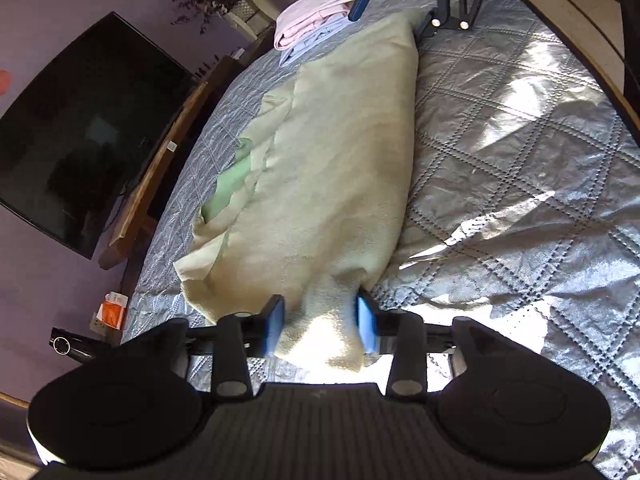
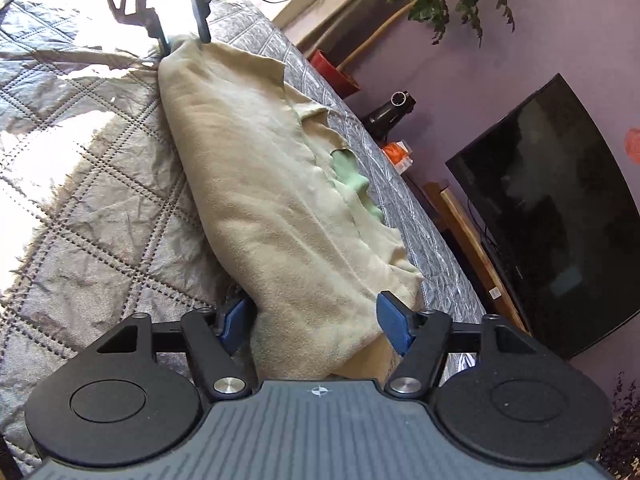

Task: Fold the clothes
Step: 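Grasp the sweatshirt end with the left gripper while the right gripper grasps beside it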

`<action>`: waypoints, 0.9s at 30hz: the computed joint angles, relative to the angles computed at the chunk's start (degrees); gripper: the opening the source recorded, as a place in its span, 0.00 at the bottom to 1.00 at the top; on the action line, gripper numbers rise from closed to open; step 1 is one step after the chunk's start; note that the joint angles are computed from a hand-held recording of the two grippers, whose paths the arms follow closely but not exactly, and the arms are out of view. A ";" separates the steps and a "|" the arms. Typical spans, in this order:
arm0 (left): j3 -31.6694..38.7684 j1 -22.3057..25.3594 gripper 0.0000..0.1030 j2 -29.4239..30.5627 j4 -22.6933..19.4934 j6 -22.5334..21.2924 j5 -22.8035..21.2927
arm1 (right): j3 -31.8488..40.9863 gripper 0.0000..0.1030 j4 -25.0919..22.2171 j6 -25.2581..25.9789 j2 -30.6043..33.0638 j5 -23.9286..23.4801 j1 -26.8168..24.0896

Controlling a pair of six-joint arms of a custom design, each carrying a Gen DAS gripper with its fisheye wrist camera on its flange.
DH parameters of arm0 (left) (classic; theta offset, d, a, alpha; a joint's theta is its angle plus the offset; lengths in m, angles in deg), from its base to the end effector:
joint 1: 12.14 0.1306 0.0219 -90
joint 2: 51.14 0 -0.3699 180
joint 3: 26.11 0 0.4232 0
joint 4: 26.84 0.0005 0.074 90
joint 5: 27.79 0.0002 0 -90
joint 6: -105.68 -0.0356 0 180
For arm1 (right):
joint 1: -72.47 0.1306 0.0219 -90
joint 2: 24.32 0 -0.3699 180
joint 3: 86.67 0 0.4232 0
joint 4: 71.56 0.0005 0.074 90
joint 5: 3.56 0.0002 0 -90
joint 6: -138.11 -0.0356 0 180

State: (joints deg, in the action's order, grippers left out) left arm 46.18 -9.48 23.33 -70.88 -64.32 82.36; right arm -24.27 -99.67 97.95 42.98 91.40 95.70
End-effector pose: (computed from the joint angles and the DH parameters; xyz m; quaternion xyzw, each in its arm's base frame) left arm 0.4201 0.0067 0.3932 0.6218 0.6725 0.1205 0.3828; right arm 0.3621 0.1515 0.3759 -0.5061 0.7178 -0.1467 0.4551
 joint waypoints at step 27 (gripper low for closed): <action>7.03 4.99 0.05 -6.98 -27.74 45.81 0.50 | 11.59 0.08 -34.63 -24.30 -5.64 -3.45 6.15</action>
State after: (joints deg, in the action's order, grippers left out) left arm 53.21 -4.49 16.35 -98.62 -18.52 82.87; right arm -12.68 -134.30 73.66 37.34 87.94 101.84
